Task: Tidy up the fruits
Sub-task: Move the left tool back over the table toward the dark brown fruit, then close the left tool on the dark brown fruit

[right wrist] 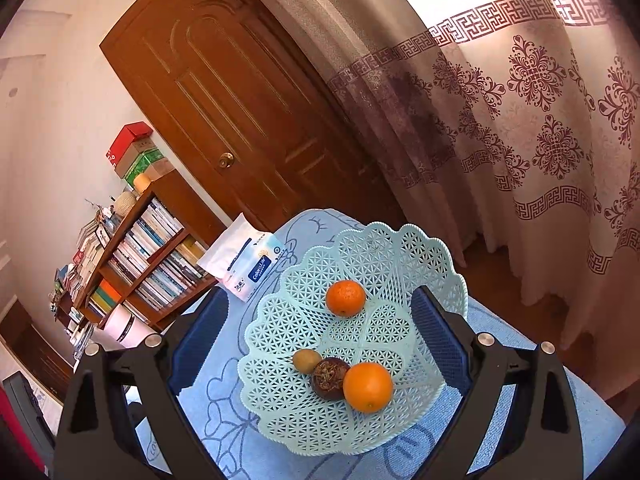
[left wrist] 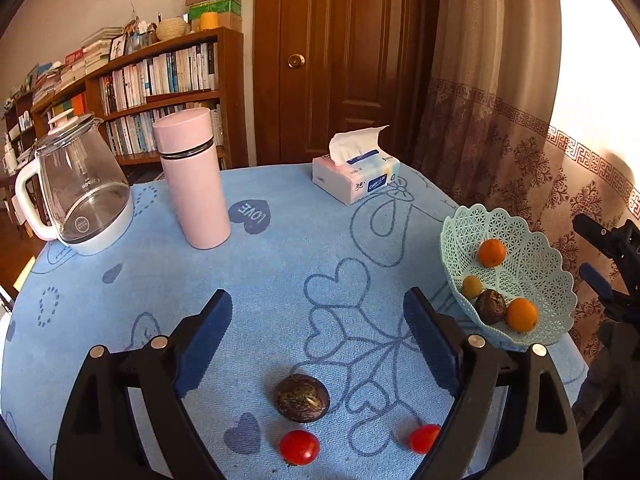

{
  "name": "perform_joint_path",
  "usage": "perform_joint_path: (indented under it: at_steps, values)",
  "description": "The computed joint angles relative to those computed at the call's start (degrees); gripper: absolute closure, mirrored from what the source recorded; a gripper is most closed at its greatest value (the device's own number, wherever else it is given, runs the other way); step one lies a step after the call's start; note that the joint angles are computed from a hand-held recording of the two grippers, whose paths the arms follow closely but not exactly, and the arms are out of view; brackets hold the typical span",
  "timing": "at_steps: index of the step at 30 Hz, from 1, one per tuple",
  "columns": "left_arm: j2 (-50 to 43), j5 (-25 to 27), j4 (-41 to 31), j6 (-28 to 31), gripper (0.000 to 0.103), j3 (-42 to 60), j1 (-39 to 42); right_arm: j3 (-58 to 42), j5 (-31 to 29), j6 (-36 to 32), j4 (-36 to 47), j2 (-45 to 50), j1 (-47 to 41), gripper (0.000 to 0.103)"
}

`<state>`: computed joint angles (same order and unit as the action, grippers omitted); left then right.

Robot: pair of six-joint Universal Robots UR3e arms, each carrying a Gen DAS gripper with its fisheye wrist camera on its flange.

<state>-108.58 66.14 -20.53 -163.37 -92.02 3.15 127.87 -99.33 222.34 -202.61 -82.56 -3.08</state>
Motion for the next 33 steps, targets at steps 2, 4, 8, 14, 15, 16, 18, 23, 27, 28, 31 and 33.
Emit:
perform_joint_path:
  at_steps: [2,4,8,14,15,16,18,23,27,28,31,33]
  values:
    - [0.7,-0.5,-0.2,-0.1,0.014,-0.8,1.4,-0.2,-0.2,-0.1,0.2,0.1,0.2,0.009]
    - [1.4,-0.4,-0.2,0.2,0.014,-2.0,2.5,-0.2,-0.2,-0.1,0.3,0.1,0.2,0.009]
    - [2.3,-0.8,-0.2,1.2,0.014,-4.8,4.3,-0.5,-0.4,-0.6,0.3,0.4,0.5,0.009]
    - [0.7,1.4,-1.3,2.8,0.014,-5.4,3.6,-1.1,-0.2,-1.0,1.0,0.8,0.9,0.009]
    - [0.4,2.0,-1.6,3.1,0.014,-5.3,3.3,-1.2,-0.1,-1.1,1.1,0.8,0.9,0.009]
    - [0.2,2.5,-1.8,3.4,0.014,-5.4,3.0,-1.3,0.0,-1.2,1.2,0.8,0.9,0.009]
    - [-0.1,3.0,-1.9,4.0,0.014,-5.6,2.8,-1.7,0.4,-1.6,1.7,0.9,0.9,0.009]
    - [-0.5,3.0,-3.2,4.8,0.014,-5.6,2.5,-3.2,-0.5,-3.8,2.2,1.9,2.6,0.009]
    - [-0.9,3.3,-4.6,6.1,0.014,-5.2,1.9,-5.0,-1.2,-5.9,2.6,3.0,4.2,0.009]
    - [-1.1,3.5,-5.2,6.3,0.014,-5.0,1.7,-5.2,-1.0,-6.2,2.7,3.2,4.4,0.009]
    - [-2.0,4.4,-6.5,6.4,0.014,-4.0,1.0,-5.6,-0.4,-6.8,3.2,3.4,4.5,0.009]
    - [-2.6,4.9,-6.8,6.6,0.014,-3.6,0.6,-5.8,-0.1,-7.0,3.3,3.5,4.4,0.009]
